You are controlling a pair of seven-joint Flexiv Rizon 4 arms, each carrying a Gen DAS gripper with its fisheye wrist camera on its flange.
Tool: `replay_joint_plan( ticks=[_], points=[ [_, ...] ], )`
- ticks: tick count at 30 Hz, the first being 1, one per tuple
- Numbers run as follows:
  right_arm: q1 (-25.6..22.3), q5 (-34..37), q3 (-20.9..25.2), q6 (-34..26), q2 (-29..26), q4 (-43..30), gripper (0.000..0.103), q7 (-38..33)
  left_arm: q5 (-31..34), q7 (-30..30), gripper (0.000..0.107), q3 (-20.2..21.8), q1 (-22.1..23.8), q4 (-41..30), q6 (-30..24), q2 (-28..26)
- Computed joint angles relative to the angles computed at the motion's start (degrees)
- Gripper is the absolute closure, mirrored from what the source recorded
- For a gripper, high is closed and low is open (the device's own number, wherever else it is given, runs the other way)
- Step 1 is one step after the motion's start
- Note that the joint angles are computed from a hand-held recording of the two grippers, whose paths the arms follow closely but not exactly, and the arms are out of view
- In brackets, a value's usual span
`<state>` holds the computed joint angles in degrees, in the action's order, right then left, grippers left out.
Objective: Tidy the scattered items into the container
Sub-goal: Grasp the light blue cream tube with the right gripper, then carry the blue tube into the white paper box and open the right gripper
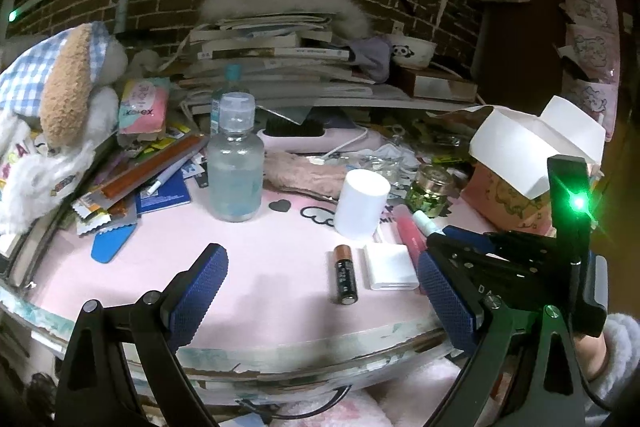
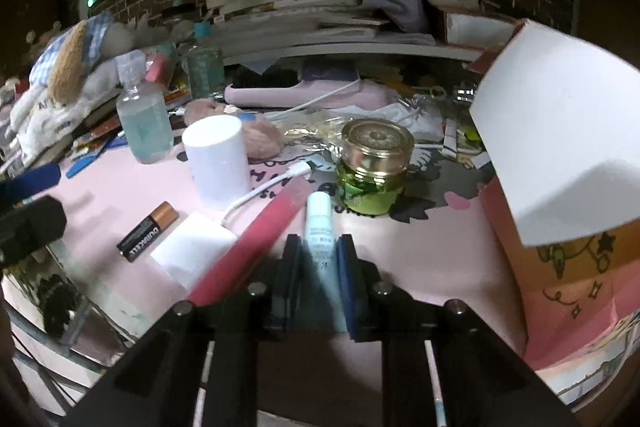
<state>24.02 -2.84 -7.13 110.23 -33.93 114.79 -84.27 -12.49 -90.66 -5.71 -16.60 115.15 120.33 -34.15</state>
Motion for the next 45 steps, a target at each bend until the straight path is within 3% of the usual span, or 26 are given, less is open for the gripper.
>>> replay_joint_plan(
  ticks=[8,12,19,26,31,34,40,42,45],
  points=[
    [5.5,4.8,-4.9,3.6,1.0,1.8,0.087,-3.3,-1.8,0.5,0.012,0.9,-1.1,-0.3,-1.0,0.1],
    [3.9,4.4,-2.1,4.7,2.7,2.4,0.087,-5.2,-2.6,1.0,0.012,1.8,-2.1,-0.2,-1.0,0.4],
    [5.3,5.9,-0.9,7.5,5.9,3.0,0.087,-10.4,-3.9,1.9,0.012,2.4,-2.9,0.5,0.0,1.2],
    [8.4,10.3,-3.1,7.7,9.4,2.4,0.087,-17.3,-4.5,3.0,0.012,2.2,-3.2,-0.8,-1.0,1.7],
    [8.7,11.7,-6.2,3.0,12.6,1.7,0.087,-20.0,-4.3,3.8,0.012,1.8,-3.6,-2.4,-1.9,1.6],
    [13.1,13.7,-13.6,0.5,14.2,2.2,0.087,-22.2,-2.5,3.4,0.012,0.2,-2.2,-3.2,-1.9,1.4],
    [13.2,8.1,-21.5,-11.4,17.4,1.5,0.087,-19.1,0.0,3.2,0.012,-1.0,-1.4,-4.9,-3.5,0.9],
    [12.2,5.7,-22.4,-14.7,17.3,0.6,0.087,-17.8,0.4,3.1,0.012,-1.3,-1.3,-5.3,-3.8,0.8],
    [7.8,3.6,-19.5,-20.5,16.8,-2.1,0.087,-17.0,0.9,3.2,0.012,-1.3,-1.6,-5.6,-4.1,0.8]
  ],
)
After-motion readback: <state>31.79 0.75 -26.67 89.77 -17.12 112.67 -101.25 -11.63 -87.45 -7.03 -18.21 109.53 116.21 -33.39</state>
